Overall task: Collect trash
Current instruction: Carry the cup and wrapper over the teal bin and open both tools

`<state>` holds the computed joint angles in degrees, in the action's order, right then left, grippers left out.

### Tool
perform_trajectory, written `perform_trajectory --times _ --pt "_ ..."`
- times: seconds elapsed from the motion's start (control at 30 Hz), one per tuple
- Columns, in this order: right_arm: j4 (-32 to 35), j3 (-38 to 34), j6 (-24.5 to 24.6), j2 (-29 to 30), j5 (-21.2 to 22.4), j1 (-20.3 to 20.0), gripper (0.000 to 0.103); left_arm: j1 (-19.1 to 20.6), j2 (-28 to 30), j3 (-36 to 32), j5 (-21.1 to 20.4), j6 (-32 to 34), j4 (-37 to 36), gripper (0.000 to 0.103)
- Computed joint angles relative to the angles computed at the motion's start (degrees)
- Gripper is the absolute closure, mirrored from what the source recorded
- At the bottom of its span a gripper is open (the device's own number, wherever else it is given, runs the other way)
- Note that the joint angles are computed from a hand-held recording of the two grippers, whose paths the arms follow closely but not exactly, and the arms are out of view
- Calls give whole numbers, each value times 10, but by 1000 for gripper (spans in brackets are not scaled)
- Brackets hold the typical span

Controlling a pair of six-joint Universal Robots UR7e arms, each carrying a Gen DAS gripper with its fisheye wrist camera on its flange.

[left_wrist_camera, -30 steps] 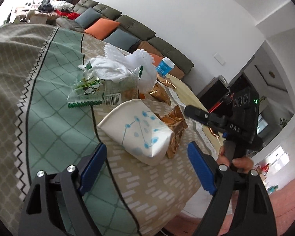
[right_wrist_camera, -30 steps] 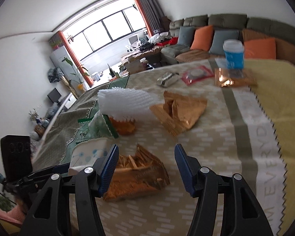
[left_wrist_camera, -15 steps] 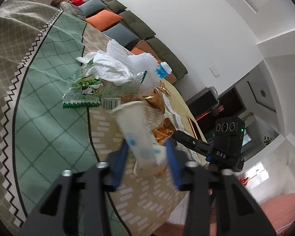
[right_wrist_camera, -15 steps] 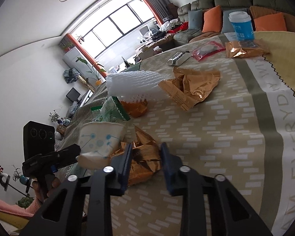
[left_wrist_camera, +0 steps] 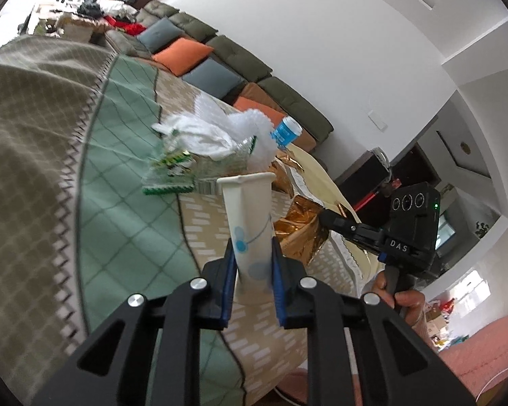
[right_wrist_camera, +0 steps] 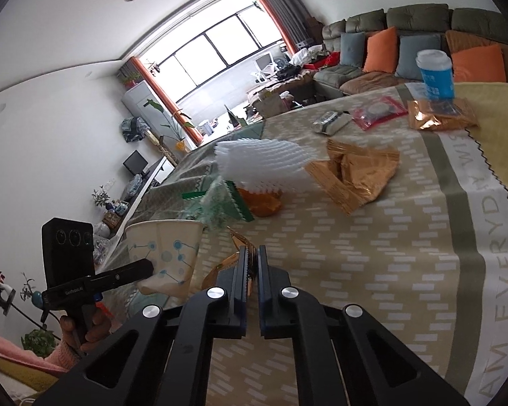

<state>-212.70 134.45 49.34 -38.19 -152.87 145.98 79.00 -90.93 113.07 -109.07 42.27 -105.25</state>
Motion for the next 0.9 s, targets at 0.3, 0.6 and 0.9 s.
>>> perform_trajectory --times 0.3,0.6,0.9 --pt "-36 -44 -88 12 17 -2 98 34 -13 -36 1 8 -9 83" --pt "-79 -105 -203 34 85 -31 98 64 -22 -72 0 3 -46 83" --pt "-62 -178 -285 55 167 -69 98 93 -31 -102 10 -15 -101 83"
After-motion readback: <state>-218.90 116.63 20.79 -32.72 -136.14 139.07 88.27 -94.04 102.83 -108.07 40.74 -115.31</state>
